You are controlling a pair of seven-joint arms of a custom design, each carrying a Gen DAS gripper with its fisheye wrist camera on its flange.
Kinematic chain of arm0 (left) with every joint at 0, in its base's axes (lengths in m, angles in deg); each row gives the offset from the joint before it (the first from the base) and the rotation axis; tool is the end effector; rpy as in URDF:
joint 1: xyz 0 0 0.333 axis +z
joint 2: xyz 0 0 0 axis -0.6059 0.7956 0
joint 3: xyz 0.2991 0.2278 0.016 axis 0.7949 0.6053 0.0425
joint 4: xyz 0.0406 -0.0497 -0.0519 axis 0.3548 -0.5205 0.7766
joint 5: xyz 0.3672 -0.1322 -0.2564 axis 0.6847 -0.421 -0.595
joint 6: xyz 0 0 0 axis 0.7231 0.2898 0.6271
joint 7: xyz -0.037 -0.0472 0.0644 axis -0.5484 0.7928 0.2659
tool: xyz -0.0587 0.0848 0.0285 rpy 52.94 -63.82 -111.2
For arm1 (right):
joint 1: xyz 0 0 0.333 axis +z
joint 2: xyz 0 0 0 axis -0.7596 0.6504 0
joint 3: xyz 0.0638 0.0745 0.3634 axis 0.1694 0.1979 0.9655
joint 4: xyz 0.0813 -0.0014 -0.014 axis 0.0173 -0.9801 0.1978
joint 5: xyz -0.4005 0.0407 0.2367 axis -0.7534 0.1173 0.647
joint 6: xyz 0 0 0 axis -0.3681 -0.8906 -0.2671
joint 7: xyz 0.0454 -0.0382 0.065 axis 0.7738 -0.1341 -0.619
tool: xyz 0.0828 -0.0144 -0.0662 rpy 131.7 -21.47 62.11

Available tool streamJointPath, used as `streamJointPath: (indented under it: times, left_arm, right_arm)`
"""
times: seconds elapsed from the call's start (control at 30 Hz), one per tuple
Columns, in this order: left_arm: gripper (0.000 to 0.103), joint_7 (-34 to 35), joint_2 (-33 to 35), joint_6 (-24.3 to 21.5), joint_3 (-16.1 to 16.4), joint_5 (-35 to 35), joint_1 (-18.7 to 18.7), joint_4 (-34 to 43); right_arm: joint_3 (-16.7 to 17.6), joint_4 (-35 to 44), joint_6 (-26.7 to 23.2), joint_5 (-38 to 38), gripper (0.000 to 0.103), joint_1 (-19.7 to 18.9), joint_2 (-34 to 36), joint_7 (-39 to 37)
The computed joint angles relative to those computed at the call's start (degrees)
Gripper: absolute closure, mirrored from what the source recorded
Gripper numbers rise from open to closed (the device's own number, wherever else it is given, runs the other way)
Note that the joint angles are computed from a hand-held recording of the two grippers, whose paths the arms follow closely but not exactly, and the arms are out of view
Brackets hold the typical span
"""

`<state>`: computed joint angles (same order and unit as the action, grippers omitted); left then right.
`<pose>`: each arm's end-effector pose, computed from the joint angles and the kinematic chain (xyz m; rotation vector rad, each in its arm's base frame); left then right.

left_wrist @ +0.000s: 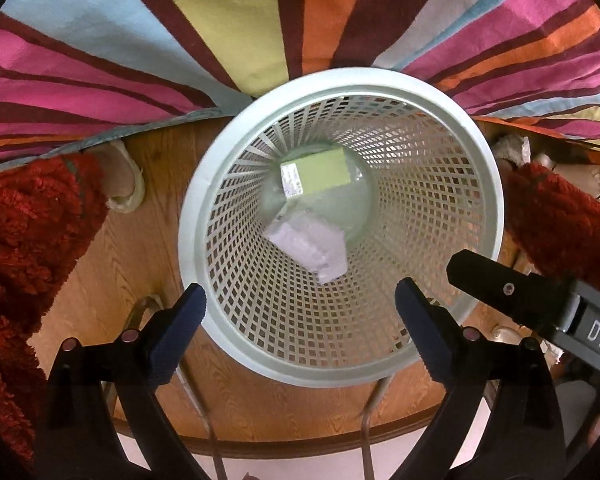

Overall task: Collect trash
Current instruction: 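Open both tools to drop the packet and green box into the wastebasket, then move both tools back over the bed toward the remaining trash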

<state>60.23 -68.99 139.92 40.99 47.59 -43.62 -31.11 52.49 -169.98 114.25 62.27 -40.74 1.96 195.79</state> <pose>0.6554 -0.1926 0.3505 1.9848 -2.0856 -0.1889 0.6497 0.1598 0.3303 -1.6057 2.5984 0.7116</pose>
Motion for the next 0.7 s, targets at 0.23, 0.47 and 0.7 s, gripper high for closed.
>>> streamJointPath:
  times: [0.23,0.47,0.7]
  left_arm:
    - [0.009,-0.4,-1.6,1.6,0.1,-0.3,0.2,-1.2]
    - [0.007,0.2,-3.6,1.4,0.2,-2.2,0.9,-2.4]
    - [0.007,0.1,-6.1,2.2,0.3,-2.3,0.9,-3.4]
  right_arm:
    - [-0.1,-0.9,1.3,-0.9,0.014,0.4,-1.6,0.1]
    - [-0.1,-2.4,3.7,-0.8,0.014,0.5,-3.8,-0.9]
    - [-0.4,-4.2,8.1,-3.2,0.008,1.4,-6.8,-1.5]
